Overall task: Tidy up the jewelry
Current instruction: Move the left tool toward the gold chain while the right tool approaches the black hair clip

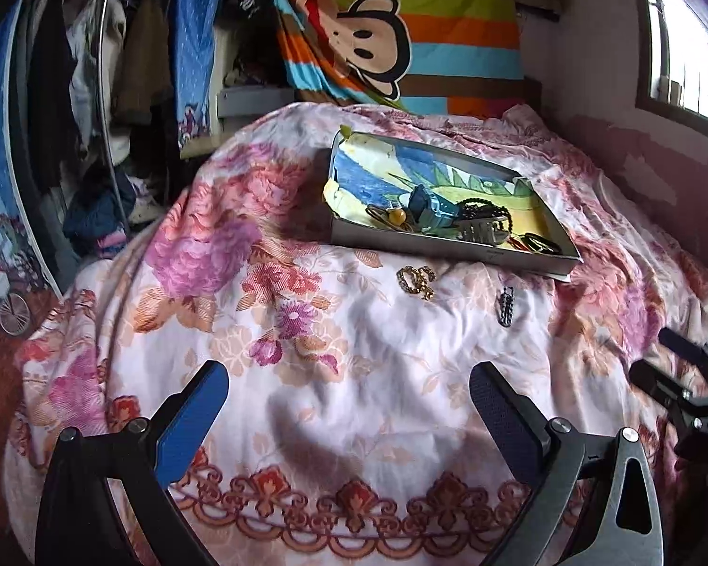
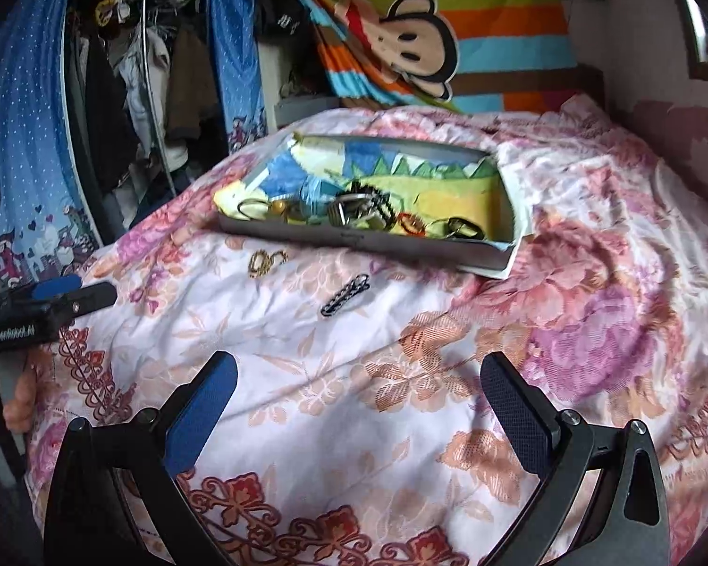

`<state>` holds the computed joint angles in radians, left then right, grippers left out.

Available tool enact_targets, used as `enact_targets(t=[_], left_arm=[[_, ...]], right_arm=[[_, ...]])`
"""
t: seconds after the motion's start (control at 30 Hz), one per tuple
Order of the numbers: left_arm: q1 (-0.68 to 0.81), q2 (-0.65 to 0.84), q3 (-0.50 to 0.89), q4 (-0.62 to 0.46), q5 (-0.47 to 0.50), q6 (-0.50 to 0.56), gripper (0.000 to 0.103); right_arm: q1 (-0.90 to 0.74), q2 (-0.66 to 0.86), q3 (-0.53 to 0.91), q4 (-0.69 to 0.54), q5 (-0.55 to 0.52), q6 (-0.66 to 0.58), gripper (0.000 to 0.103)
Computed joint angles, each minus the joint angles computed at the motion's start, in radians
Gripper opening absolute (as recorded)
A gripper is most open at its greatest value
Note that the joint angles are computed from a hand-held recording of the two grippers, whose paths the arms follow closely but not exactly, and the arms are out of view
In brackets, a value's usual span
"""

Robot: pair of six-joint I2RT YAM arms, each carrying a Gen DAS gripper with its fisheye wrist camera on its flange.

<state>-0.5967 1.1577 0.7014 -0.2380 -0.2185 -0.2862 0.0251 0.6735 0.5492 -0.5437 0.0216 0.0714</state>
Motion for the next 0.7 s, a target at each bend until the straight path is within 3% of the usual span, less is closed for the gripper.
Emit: enact_targets(t=[0.43,0.5,0.57,0.63,0.7], left_arm=[[0.115,0.315,0.195,0.099,0.289,0.099,0.103],[0.123,0.355,0.223,0.118,0.317,0.115,0.103],[0.133,0.401,0.257,0.136,0.357,0.129,0.101],[0.142,0.440,0.291,0.139,0.395,0.136,0.090],[0.150,0.482,0.327,0.133,0.443,0.144,0.083]], right_arm=[[-0.123,0.364,0.088,0.144,-0.182,-0.155,0.101],[-0.117,0.410,0.101,0.173,-0.182,-0.160,0.097],[-0.117,0.456,0.118,0.192,-0.187,-0.164,0.081],[-0.116,0.502,0.133,0.213,-0.196,-0.158,0.069],[-0.116,0.545,0.147,0.235,-0.206,-0.146,0.065]])
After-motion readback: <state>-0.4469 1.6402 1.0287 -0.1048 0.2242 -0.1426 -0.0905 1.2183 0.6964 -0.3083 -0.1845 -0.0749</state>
